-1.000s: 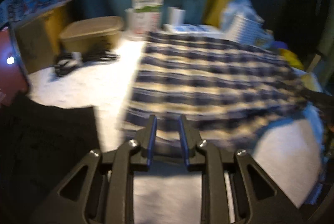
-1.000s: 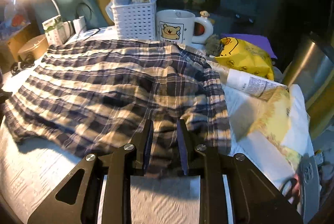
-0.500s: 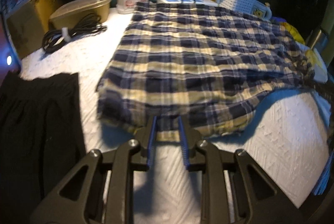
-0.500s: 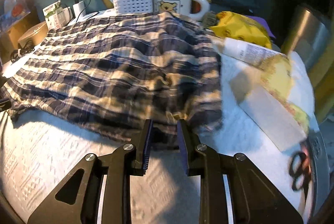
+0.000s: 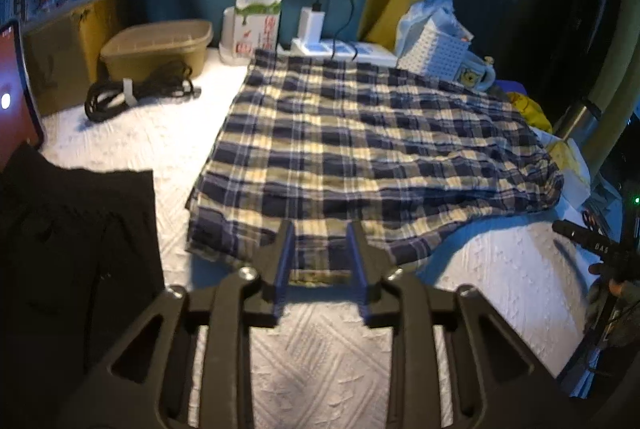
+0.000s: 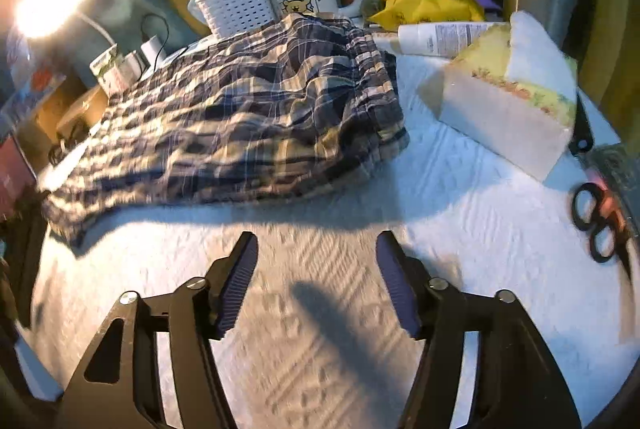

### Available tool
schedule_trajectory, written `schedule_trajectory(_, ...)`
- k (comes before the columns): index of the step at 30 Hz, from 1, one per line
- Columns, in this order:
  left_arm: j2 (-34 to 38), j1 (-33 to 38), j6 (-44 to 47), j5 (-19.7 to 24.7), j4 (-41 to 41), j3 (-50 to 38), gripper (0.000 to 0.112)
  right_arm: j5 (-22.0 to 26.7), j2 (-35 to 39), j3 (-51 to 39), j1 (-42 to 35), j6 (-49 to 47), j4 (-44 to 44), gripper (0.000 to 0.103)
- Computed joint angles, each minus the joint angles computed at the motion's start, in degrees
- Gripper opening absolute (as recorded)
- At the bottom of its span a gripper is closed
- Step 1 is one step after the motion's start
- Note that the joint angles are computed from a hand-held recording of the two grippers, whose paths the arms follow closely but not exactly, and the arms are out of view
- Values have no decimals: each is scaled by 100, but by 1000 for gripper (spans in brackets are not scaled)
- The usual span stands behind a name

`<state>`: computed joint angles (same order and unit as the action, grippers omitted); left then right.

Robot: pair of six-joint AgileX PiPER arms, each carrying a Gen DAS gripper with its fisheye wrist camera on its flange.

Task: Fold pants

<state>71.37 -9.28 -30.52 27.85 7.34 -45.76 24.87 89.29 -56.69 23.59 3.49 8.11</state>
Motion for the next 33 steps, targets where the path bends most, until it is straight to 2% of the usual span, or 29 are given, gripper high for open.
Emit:
schedule_trajectory(5, 94, 238, 137, -79, -191, 8, 46, -133, 532, -516, -289, -760, 1156, 74)
schedule_trajectory(12, 291, 421, 2, -100, 92, -180, 61, -292, 1220, -1225, -502, -1094, 2023, 74)
schedule_trajectory(17, 550, 539, 75, -96, 68, -363, 64, -192, 1669, -1724, -698, -1809, 3050, 73)
schedule_trajectory(19, 648, 538, 56, 0, 138, -486, 64, 28, 1907, -1956, -818, -2306, 3749, 57)
schedule_trajectory(21, 730, 508, -112, 138, 319, -623, 64, 191, 2107, -2057, -930, -2706, 4448, 20)
schedule_trajectory(25, 808, 446, -274, 235, 535, -778, 64, 274, 2140, -1994, -1062, -3451, 5331, 11)
schedule_trajectory(28, 781, 233, -1091, 375, 1344, -819, 64, 349, 1959, -1948, -1191, -3864, 5668, 9)
schedule_trajectory(30, 734, 110, -1443, 413, 1786, -795, 64, 327, 1786, -1984, -1197, -3931, 5585, 9)
schedule_trajectory(33, 644, 59, -1589, 316, 2115, -671, 64, 174, 1588, -2166, -1097, -3454, 4824, 9)
